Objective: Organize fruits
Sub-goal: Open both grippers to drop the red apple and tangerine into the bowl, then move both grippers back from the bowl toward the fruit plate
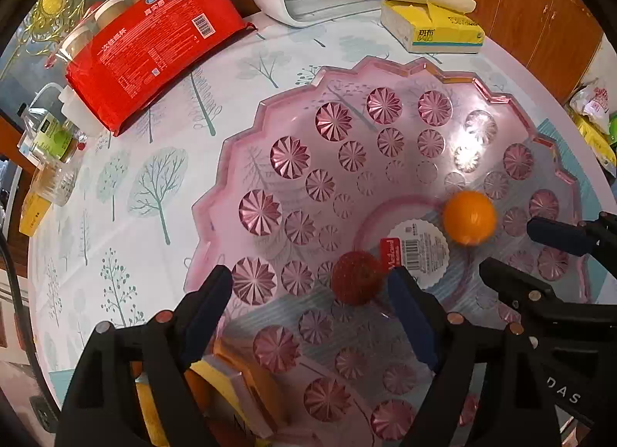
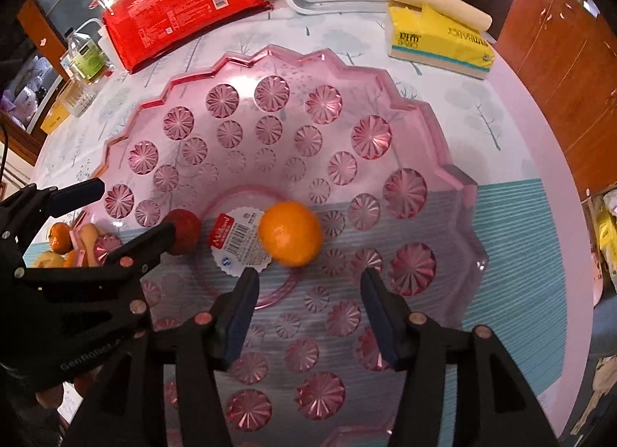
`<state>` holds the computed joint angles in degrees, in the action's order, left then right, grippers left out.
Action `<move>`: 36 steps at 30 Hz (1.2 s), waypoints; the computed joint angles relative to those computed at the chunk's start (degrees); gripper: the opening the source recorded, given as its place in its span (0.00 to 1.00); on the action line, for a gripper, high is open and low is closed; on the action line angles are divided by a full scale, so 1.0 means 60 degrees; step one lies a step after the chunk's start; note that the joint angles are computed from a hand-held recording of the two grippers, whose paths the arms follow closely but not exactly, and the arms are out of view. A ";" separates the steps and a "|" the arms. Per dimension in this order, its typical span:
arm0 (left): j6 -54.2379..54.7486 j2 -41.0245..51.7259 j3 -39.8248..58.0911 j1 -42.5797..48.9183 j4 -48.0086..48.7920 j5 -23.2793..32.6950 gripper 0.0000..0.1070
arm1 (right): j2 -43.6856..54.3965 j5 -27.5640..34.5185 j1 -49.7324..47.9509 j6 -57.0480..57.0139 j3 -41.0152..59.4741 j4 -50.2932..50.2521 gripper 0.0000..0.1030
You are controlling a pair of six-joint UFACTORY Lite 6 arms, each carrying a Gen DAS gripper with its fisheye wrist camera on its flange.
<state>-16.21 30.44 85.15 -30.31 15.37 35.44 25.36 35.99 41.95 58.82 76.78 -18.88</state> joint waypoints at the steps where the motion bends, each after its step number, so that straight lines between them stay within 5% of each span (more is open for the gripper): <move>1: -0.0018 -0.0060 -0.0050 0.0023 0.0002 -0.0003 0.79 | -0.0047 0.0045 0.0060 0.0059 0.0000 -0.0063 0.54; 18: 0.0475 -0.2682 -0.2189 0.0243 -0.1159 -0.0630 0.79 | -0.1796 0.0734 0.0801 0.1686 -0.0590 -0.0811 0.54; 36: 0.1291 -0.5427 -0.2591 0.0488 -0.1494 0.0750 0.79 | -0.2588 0.2854 0.2507 0.3422 0.0656 -0.2046 0.54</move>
